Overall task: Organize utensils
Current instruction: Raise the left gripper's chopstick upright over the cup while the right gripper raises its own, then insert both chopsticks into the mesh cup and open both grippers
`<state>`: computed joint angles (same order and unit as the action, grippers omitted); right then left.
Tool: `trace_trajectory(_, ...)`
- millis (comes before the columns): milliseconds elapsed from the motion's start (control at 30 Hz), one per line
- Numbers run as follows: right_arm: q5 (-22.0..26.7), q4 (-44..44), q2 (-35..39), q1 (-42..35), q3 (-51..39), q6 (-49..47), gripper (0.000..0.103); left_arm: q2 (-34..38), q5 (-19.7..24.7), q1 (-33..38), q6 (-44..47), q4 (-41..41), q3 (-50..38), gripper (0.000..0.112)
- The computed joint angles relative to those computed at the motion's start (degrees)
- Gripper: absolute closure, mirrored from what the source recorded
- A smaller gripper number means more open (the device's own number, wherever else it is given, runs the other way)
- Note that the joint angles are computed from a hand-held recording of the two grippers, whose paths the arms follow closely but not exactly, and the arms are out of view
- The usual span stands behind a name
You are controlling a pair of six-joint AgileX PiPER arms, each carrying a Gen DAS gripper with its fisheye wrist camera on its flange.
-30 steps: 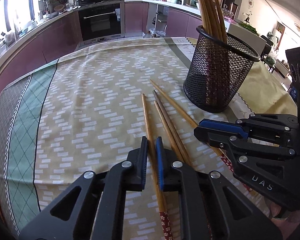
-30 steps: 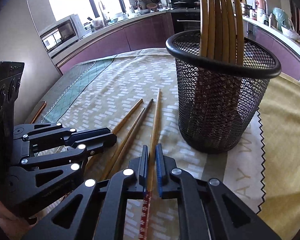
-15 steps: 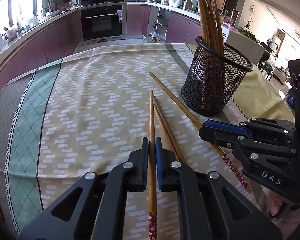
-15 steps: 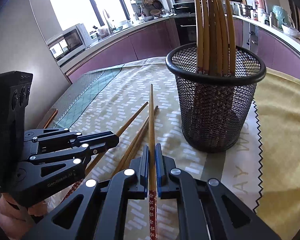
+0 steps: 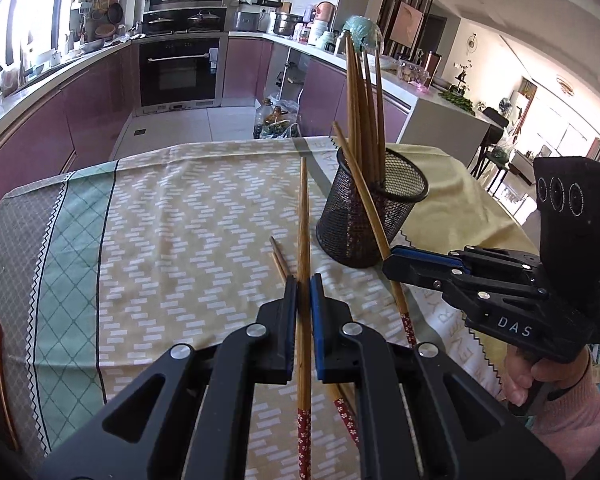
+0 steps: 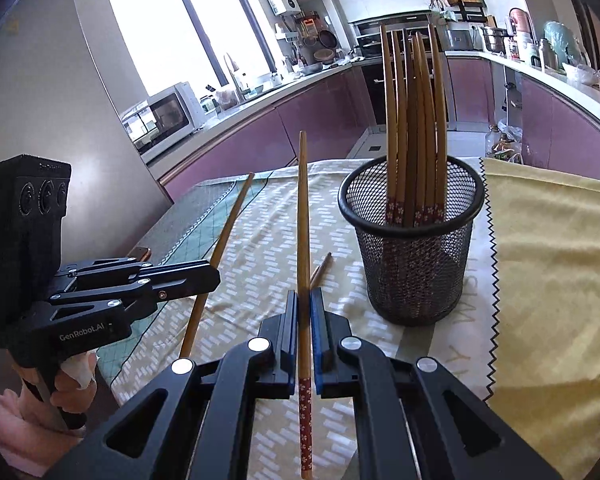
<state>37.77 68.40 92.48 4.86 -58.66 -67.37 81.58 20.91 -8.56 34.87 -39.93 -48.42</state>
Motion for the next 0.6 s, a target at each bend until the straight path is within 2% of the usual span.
trace_trajectory(133,1.46,1.7,-1.25,-2.35,0.08,-1.47,0.098,-2.83,3.37,2.21,5.95,-5.79,-0.24,0.105)
trace_trajectory(367,3.1,4.26,-2.48,-5.28,-0.69,-3.13,0.098,-7.25,7.94,5.01,9.93,-9.84,-1.54,0.105)
trace_trajectory(600,4.43,5.68,-3.4,-7.77,-1.93,-4.46,0.098,-8.32,10.08,6.06,11.3,-12.24,-3.9,0.105)
